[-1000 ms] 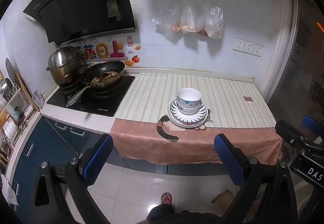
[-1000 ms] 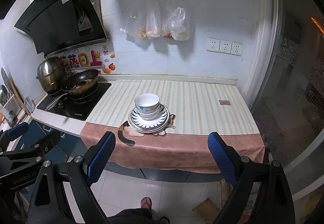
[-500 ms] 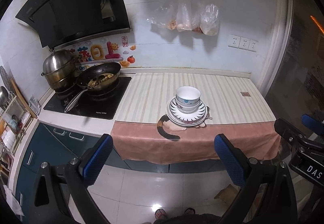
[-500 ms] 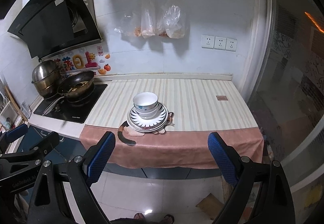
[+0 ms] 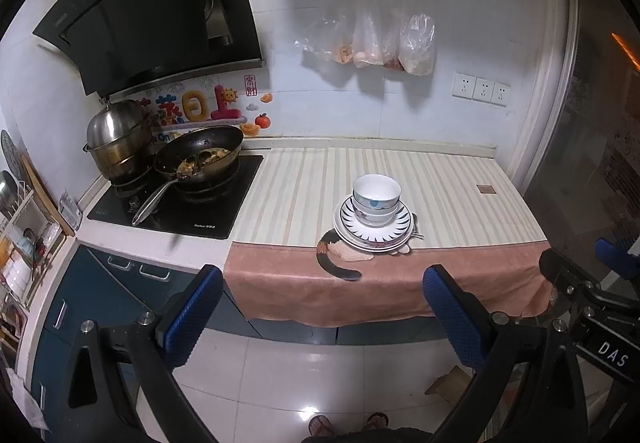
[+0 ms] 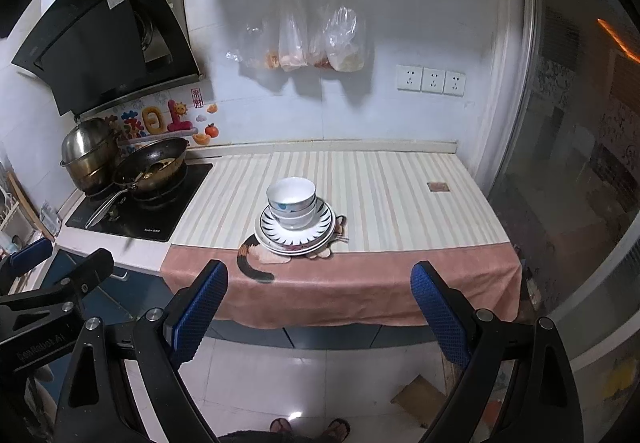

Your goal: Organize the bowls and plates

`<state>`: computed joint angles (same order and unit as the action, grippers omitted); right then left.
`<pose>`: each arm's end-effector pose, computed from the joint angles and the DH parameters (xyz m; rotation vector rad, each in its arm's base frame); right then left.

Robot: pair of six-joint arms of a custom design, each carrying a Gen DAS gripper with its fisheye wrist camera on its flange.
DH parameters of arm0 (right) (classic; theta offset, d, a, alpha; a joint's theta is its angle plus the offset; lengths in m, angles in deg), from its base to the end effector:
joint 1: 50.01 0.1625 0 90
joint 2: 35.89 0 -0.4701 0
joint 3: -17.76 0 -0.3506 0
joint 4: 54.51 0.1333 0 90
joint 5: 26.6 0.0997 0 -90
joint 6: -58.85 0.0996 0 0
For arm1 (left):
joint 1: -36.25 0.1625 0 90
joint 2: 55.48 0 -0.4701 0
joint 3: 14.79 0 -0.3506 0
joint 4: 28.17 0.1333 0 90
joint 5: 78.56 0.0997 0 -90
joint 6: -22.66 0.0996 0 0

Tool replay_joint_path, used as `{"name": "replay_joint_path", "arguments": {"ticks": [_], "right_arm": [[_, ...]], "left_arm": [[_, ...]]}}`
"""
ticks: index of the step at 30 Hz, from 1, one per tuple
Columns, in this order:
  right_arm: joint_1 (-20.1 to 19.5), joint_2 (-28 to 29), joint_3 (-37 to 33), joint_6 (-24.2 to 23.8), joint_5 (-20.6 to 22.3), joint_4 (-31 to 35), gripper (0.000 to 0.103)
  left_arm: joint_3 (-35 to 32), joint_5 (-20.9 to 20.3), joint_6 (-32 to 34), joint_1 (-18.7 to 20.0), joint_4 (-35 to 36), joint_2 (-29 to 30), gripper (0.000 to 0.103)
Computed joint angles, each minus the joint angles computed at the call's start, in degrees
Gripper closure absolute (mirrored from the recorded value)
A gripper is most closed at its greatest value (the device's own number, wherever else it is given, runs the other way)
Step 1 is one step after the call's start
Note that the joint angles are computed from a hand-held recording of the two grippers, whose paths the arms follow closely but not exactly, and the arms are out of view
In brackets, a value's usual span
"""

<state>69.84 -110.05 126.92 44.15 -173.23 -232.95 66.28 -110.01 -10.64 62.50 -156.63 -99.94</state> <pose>0.3017 -0.4251 0.4611 0.2587 -2.0765 1.1512 -0.5477 -0.5134 0.2340 0.5839 2.2247 -0.9906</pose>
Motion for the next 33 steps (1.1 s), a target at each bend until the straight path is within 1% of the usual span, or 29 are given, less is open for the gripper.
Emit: {"name": "replay_joint_path", "arguments": {"ticks": [7,17,22,28,33], "right_arm": [[0.11,0.03,0.50,1.34,-0.38,0.48,0.008],[0.09,0.48,0.12,0.61,-0.64,-0.50,0.008],[0.09,0.65,-0.01,0.60,-0.70,-0.62,0.008],[-0.28,0.57,-0.31,0.67,-0.34,-0.53,0.008],[-0.76,0.68,-0.73,-0.24,0.15,-0.96,0.008]], "left_arm": [[-0.40,-0.22,-1.04,0.04,1.46,-0.16,0.001],[-0.03,-0.34,-1.68,-0.04,1.74,-0.05,0.001],[0.26,-0.21,-0.23,0.13,0.09,0.14,0.001],[-0.45,-0.26,0.26,0.18,0.32,0.51,0.001],[-1.88,-0.21,1.60,0.57,0.04,1.20,0.001]]}}
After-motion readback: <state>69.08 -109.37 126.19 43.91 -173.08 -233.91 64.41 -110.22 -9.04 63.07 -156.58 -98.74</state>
